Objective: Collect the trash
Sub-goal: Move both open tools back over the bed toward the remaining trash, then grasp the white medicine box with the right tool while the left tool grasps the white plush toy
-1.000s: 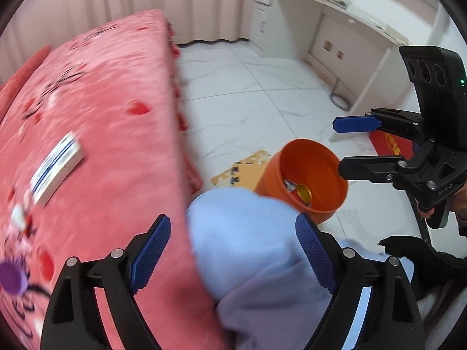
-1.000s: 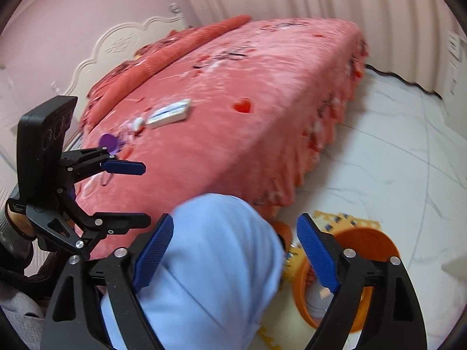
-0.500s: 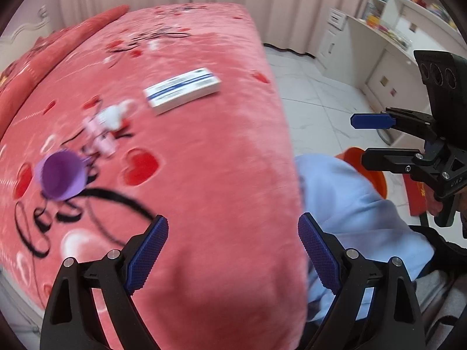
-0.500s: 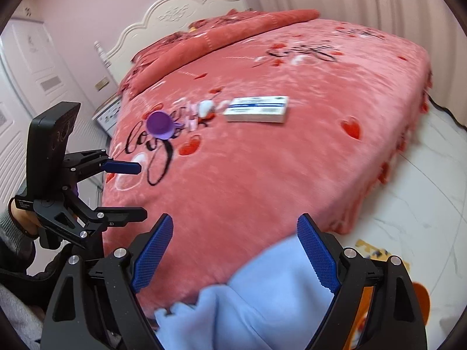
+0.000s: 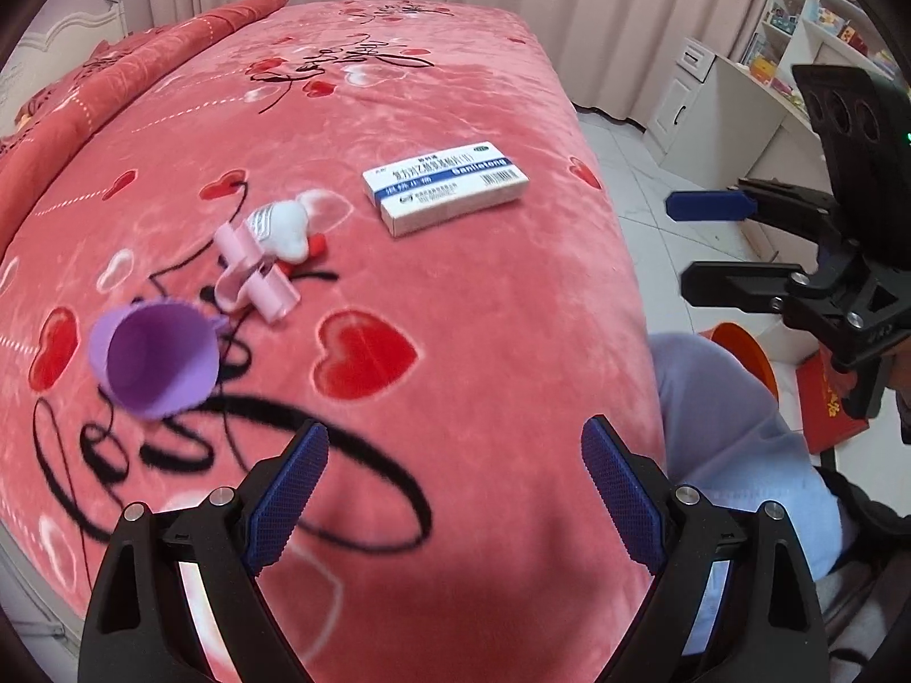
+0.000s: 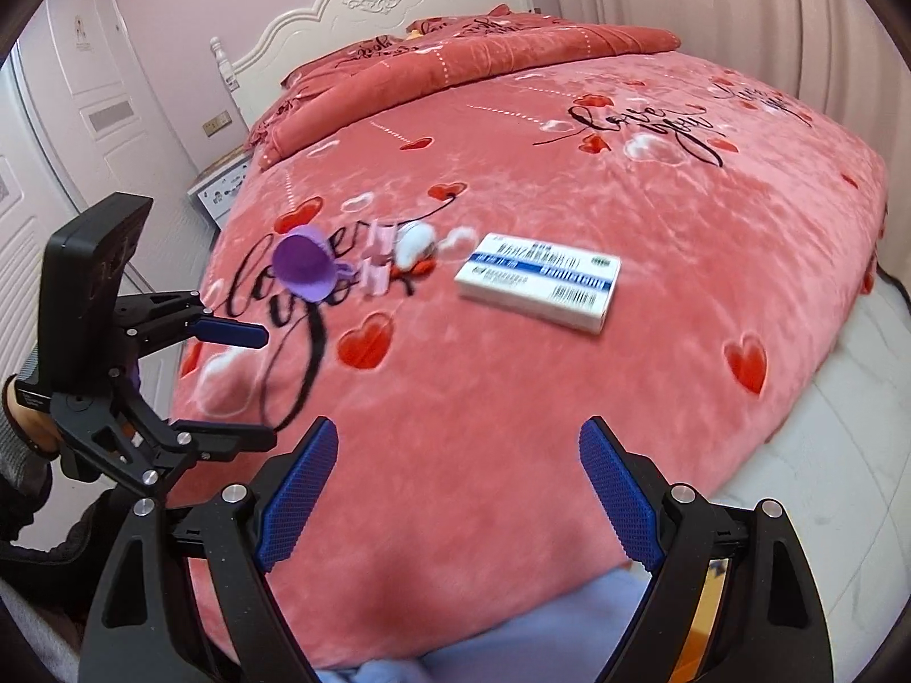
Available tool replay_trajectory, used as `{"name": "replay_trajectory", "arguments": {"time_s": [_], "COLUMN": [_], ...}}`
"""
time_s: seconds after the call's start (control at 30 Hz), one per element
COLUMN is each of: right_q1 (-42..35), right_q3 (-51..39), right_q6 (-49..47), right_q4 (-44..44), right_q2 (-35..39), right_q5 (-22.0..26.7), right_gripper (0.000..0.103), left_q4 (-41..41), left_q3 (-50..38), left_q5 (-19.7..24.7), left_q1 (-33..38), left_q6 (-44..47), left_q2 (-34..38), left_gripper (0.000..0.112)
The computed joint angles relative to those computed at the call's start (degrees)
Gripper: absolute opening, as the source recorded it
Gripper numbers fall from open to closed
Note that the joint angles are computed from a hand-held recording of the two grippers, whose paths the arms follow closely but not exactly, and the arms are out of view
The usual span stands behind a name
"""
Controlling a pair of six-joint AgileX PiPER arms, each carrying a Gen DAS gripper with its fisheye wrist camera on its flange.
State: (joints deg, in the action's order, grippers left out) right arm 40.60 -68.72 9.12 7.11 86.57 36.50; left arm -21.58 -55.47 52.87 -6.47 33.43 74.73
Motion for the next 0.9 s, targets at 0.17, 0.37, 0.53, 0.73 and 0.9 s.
{"name": "replay_trajectory", "arguments": {"time_s": [0.17, 0.37, 0.53, 0.73, 0.9], "right_q1": [-4.47, -8.14, -8.93, -8.63, -7.89], "right_q3": [-7.9, -21.52, -32.76, -47.07, -54.53], "right_q6": [-10.28, -21.21, -27.99, -35.2, -37.23], "right_q4": [3.78, 6.19, 5.34, 3.51, 1.26], "right_q2": [7.49, 19.26, 27.46, 37.49, 43.9], "right_q5": [3.17, 8.71, 13.58, 21.04, 25.5], "right_gripper": [0.086, 0.086, 0.086, 0.09, 0.084], "left_q4": [0.34, 1.48, 2.11, 2.27, 1.3], "left_q3": [-5.45, -11.2, -15.77, -20.24, -22.82], "left_q5": [-0.6, -0.3, 0.26, 1.23, 2.2], "left_q1": [-0.13, 0.81, 1.89, 3.75, 5.41], "left_q6": [0.14, -0.89, -1.58, -1.72, -1.08], "left_q2": [6.28, 12.54, 17.0, 21.25, 24.34], "left_gripper": [0.089, 0.089, 0.089, 0.089, 0.089]}}
